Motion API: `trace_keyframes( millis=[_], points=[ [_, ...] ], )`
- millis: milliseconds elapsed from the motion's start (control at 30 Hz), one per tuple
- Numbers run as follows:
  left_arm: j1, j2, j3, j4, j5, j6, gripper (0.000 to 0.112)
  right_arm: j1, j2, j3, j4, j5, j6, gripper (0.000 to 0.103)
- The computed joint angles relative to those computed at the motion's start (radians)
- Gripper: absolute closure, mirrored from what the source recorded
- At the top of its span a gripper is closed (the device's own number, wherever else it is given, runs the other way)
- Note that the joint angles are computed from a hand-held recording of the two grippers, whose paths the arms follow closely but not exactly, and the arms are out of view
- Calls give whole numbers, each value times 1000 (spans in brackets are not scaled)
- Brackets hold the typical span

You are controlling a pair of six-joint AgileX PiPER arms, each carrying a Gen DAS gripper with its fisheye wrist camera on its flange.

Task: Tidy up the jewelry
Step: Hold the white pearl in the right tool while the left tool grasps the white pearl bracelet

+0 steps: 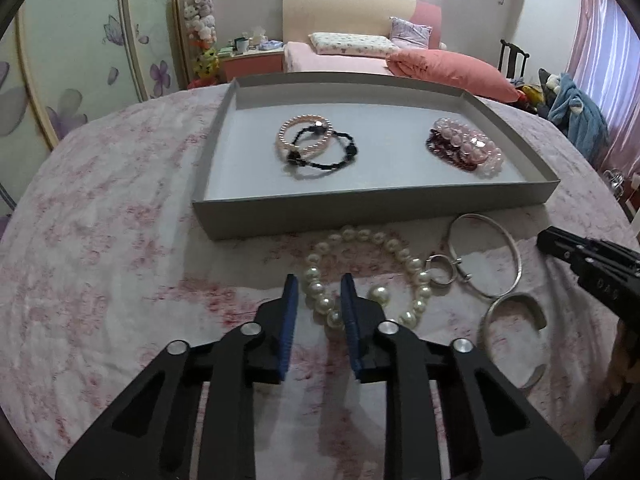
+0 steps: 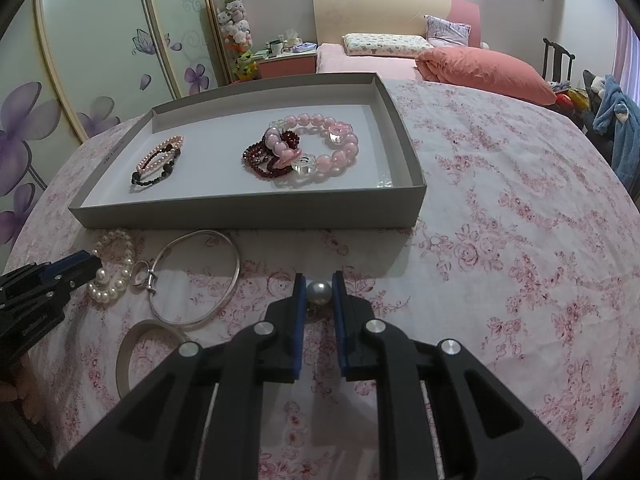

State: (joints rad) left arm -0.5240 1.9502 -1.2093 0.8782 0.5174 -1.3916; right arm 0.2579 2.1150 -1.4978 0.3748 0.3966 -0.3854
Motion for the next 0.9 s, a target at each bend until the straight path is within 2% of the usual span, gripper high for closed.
trace_keyframes(
  millis=[167, 333, 900],
  points=[
    [15, -35, 56, 44, 22, -39, 92, -4, 2, -4, 17, 6, -14, 89],
    [33, -67, 106, 67, -12, -61, 91, -4, 0, 0, 23, 5, -19, 89],
    [35, -66, 104, 63, -15, -53, 91, -3, 0, -1, 19, 4, -15, 89]
  ],
)
